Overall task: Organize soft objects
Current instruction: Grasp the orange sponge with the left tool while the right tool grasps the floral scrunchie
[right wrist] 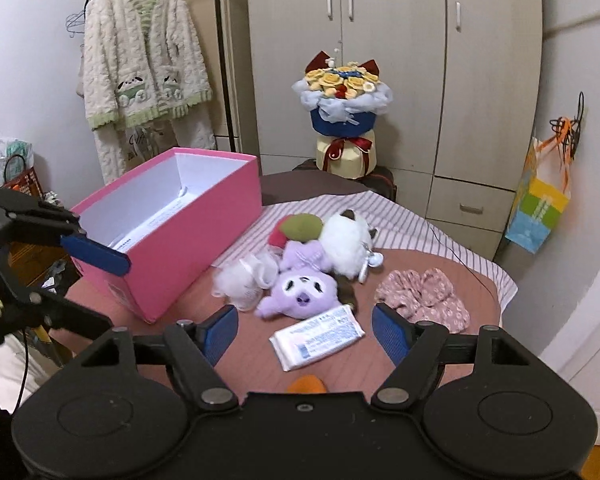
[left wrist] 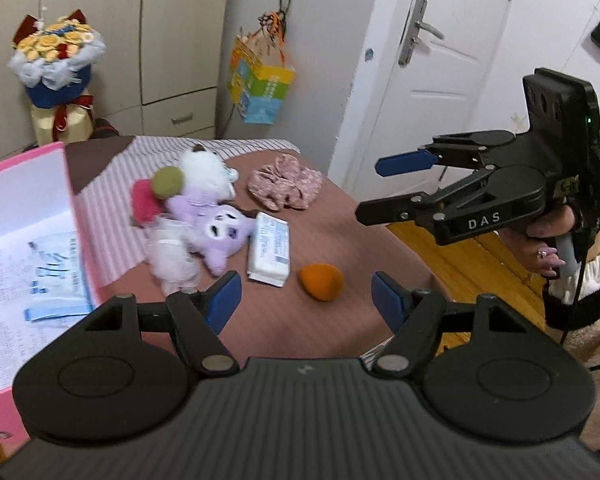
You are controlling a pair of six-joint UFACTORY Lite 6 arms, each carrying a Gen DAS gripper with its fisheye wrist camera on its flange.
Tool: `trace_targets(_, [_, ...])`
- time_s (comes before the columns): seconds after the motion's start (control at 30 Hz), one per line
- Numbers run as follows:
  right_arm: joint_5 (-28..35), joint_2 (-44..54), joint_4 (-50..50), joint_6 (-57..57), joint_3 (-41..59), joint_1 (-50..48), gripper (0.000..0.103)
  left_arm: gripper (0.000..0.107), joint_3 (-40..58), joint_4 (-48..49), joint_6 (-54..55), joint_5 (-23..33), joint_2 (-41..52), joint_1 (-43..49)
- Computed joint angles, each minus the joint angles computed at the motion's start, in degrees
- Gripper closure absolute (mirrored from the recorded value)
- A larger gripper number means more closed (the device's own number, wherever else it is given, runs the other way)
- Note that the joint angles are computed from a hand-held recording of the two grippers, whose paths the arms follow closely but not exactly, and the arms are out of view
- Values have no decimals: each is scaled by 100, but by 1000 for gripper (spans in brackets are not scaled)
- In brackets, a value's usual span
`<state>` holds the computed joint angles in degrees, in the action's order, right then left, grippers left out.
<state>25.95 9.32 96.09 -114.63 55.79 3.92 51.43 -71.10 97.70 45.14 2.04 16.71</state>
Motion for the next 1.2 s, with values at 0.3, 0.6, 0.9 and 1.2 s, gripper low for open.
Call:
trace_targets(0.3, [529,1058,1643,-2033,354,-395,25,37,76,-707,143,-812,889,-1081])
trace_targets(0.6, [727,2295,2378,-2866,1191,-595,24,37,262,-1970,858,-1410,1765,-1825])
trace_targets(0.9, [810,3561,2758,-2926,2485,-634,17,39,29,-4937,3446,-1780,2162,-2482])
trace_targets(1.2, [124,4700,3075,-2901,3980,-344,11,40,132,-7017,5004,-1925,2619,-2923])
